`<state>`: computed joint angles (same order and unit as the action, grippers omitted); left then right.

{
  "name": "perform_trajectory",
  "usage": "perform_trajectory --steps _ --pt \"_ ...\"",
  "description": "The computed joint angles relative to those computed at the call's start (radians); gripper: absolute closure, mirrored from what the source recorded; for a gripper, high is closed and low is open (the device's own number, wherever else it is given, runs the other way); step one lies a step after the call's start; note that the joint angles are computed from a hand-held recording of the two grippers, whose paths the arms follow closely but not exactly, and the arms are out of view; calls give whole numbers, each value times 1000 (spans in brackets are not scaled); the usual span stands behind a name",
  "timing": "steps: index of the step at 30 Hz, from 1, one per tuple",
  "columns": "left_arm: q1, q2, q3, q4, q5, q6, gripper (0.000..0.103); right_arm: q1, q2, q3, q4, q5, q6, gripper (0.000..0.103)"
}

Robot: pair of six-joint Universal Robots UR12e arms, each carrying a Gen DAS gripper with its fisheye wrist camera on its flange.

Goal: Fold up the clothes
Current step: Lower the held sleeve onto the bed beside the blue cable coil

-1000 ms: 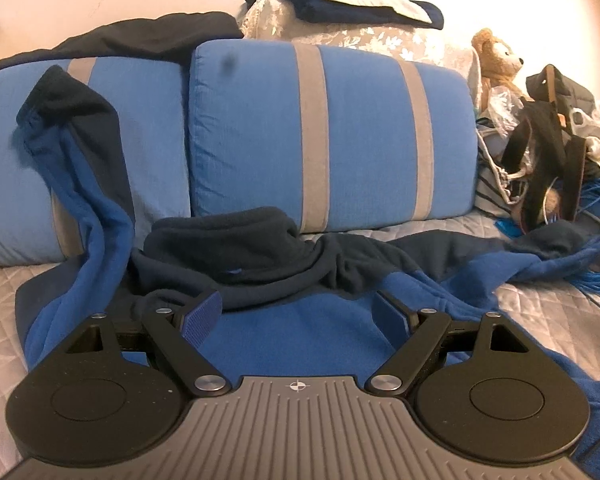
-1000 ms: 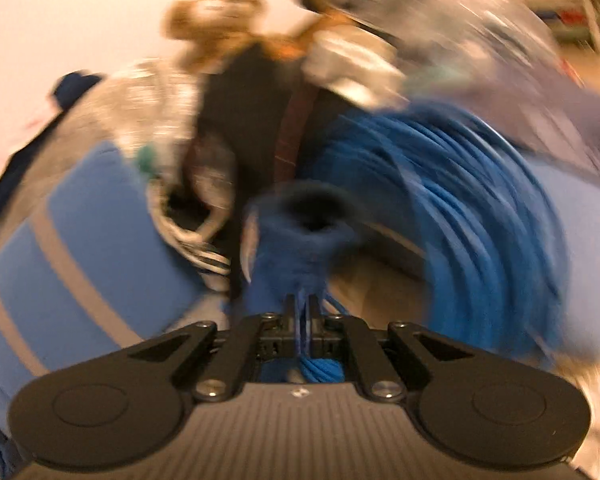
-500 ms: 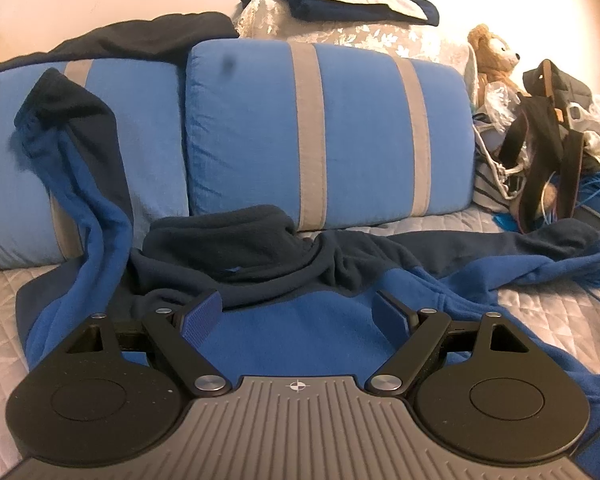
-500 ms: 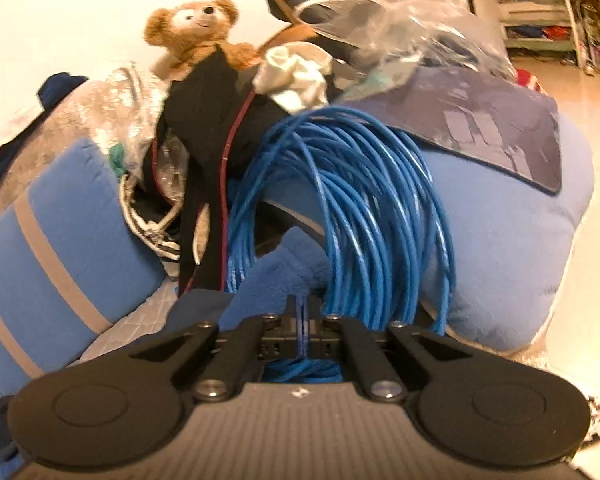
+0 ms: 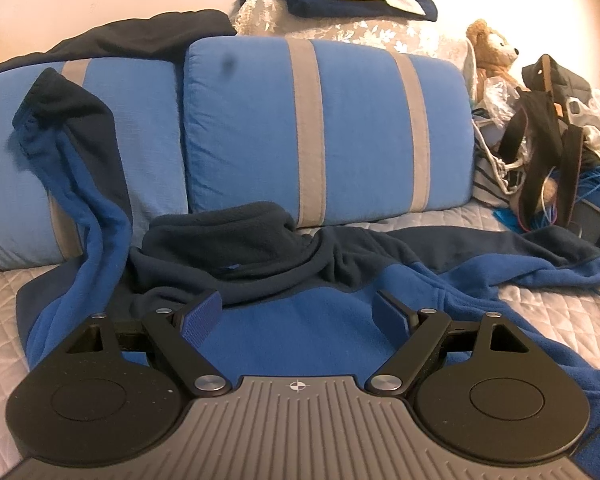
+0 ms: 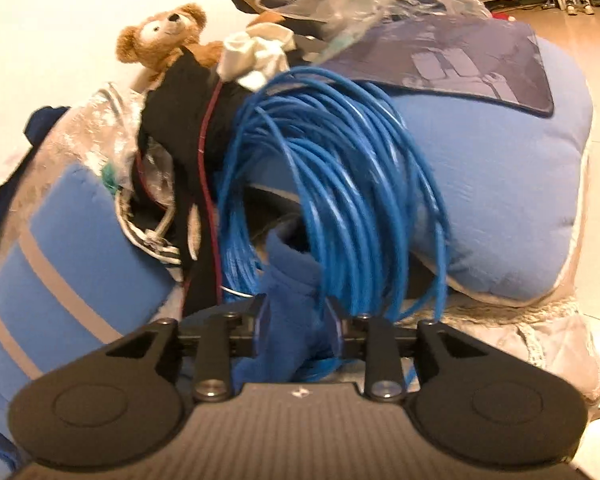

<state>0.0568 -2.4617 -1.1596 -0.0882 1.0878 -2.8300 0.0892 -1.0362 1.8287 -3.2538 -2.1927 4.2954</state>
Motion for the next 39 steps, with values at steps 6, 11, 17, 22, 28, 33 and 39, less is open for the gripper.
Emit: perform_trajectory --steps 6,11,17,22,28,33,39 --pt "-1 0 2 -8 3 8 20 -9 24 -4 -42 16 -10 55" --pt "-2 0 3 -13 7 12 20 -14 45 -27 -59 32 -37 56" --pt "-2 0 1 -16 8 17 20 -19 65 -35 -97 36 23 76" --pt "-3 1 -1 -15 8 26 20 -21 57 -73 -50 12 -47 97" --pt "0 -3 9 -21 -10 0 20 13 13 -90 -79 -115 -225 98" --pt "4 -2 9 -29 -25 -15 20 16 -25 -45 109 -175 -91 98" --pt "3 -2 11 -33 -12 -11 20 2 -28 -18 238 -156 41 98"
